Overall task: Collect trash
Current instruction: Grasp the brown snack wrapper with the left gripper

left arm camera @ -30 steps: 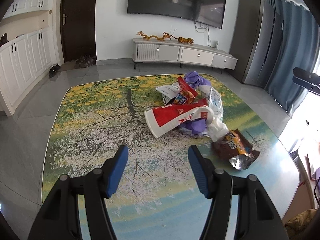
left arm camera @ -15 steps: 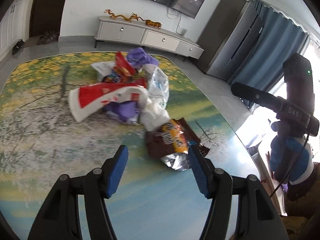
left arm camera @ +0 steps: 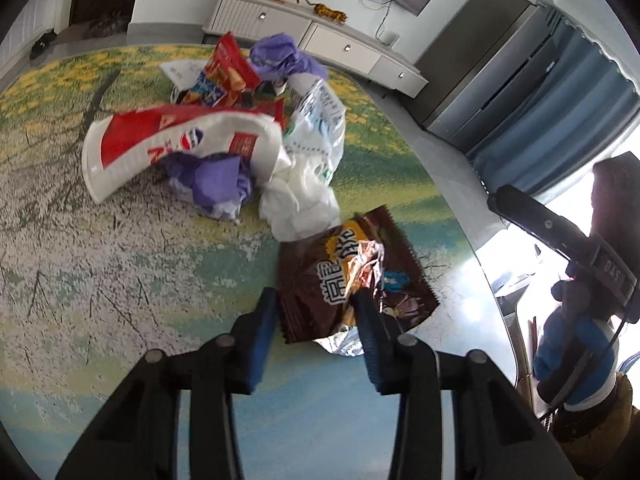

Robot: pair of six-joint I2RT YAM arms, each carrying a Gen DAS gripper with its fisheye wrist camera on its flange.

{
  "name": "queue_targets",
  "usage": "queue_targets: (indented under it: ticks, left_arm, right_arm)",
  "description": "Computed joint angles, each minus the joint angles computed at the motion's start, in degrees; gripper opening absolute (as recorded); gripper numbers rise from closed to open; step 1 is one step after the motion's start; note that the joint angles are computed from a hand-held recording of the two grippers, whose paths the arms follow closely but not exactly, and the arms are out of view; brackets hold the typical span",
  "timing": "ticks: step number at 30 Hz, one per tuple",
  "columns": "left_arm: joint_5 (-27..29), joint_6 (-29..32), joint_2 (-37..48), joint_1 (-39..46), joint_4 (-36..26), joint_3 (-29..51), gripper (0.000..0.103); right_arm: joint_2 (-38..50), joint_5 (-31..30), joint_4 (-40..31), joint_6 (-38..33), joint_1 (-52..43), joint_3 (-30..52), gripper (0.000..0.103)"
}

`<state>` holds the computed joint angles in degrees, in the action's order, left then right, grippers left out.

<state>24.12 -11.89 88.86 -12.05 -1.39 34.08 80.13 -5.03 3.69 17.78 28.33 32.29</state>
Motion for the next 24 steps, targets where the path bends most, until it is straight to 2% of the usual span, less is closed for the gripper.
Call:
queue_targets:
  ticks: [4,6,13,20,24]
  left_arm:
    - [-0.56,-0.52,0.55,-0.49,1.25,-0.54,0.014]
    - [0.01,-0.87,0.24,-0.53,1.51,-0.95,0.01]
    - [3.21,1.14,-8.81,1.73,0.0,-6.7,0.007]
    - [9.2,6.1,-16.69,14.01,-3.71,-12.72,0.007]
    - [13.06,9.84,-19.37,22.05,-6.54,-14.31,0.007]
  right_arm:
    - [-0.11,-0.69,0.36,-0.04,-0.85,-0.88,0.078]
    - [0.09,-1.03,0.58,0.01,-1.01,-1.09,0.078]
    - [2.44,-0.78,0.77,-0.63,0.59,0.23,0.078]
    - [9.66,0.08,0.52,-1.49,4.93,4.92,0.078]
    - [15.2,0.58,-0.53,-2.39,7.84,9.68,0.074]
